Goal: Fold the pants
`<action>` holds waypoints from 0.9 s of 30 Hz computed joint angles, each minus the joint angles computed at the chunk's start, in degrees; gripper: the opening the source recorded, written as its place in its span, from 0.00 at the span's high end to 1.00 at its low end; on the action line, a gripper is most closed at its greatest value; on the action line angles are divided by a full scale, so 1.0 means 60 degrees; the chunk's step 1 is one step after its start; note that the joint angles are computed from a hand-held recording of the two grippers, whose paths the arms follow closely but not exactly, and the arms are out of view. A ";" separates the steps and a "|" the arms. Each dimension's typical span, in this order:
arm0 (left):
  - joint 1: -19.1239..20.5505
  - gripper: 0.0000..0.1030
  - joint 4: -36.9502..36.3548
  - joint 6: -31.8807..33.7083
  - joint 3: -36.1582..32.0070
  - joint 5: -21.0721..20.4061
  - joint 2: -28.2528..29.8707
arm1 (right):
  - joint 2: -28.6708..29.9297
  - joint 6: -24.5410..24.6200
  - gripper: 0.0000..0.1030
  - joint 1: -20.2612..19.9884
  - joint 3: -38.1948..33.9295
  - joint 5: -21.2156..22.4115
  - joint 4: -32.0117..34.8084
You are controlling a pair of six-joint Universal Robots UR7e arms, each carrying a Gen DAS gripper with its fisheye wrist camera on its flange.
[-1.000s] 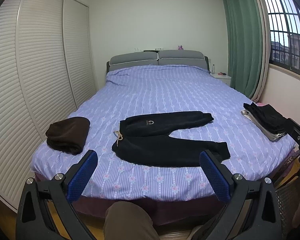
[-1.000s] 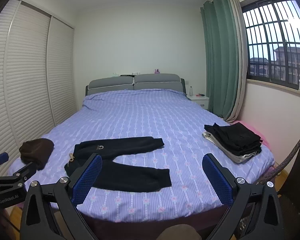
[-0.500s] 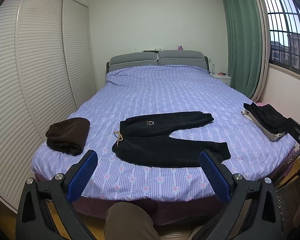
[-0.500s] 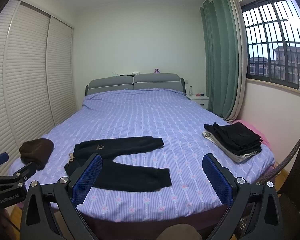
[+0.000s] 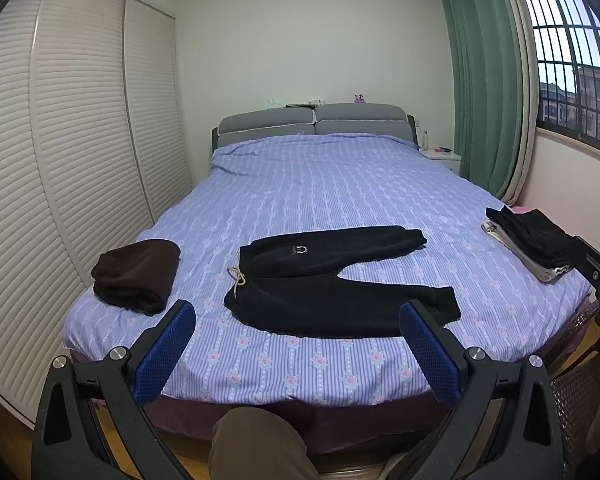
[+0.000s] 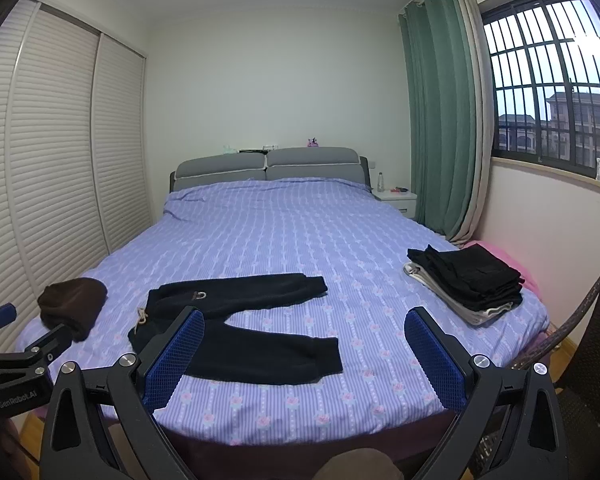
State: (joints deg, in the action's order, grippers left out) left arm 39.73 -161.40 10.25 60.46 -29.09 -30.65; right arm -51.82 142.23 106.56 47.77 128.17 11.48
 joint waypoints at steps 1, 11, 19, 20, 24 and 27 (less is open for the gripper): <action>-0.0003 0.00 -0.0018 0.0015 -0.0009 0.0016 0.0007 | 0.0001 0.0001 0.01 -0.0001 -0.0013 -0.0004 0.0012; -0.0012 0.00 -0.0169 0.0214 -0.0103 0.0017 0.0068 | 0.0009 -0.0036 0.01 0.0018 0.0007 0.0017 -0.0067; -0.0016 0.00 -0.0241 0.0334 -0.0126 -0.0019 0.0092 | -0.0066 -0.0072 0.01 0.0012 0.0097 -0.0029 -0.0177; -0.0018 0.00 -0.0259 0.0361 -0.0132 -0.0009 0.0097 | -0.0071 -0.0073 0.01 0.0010 0.0112 -0.0037 -0.0189; -0.0038 0.00 -0.0319 0.0430 -0.0137 0.0017 0.0123 | -0.0054 -0.0057 0.01 0.0005 0.0081 -0.0056 -0.0156; -0.0043 0.00 -0.0263 0.0405 -0.0190 0.0014 0.0153 | -0.0047 -0.0053 0.01 0.0002 0.0065 -0.0068 -0.0141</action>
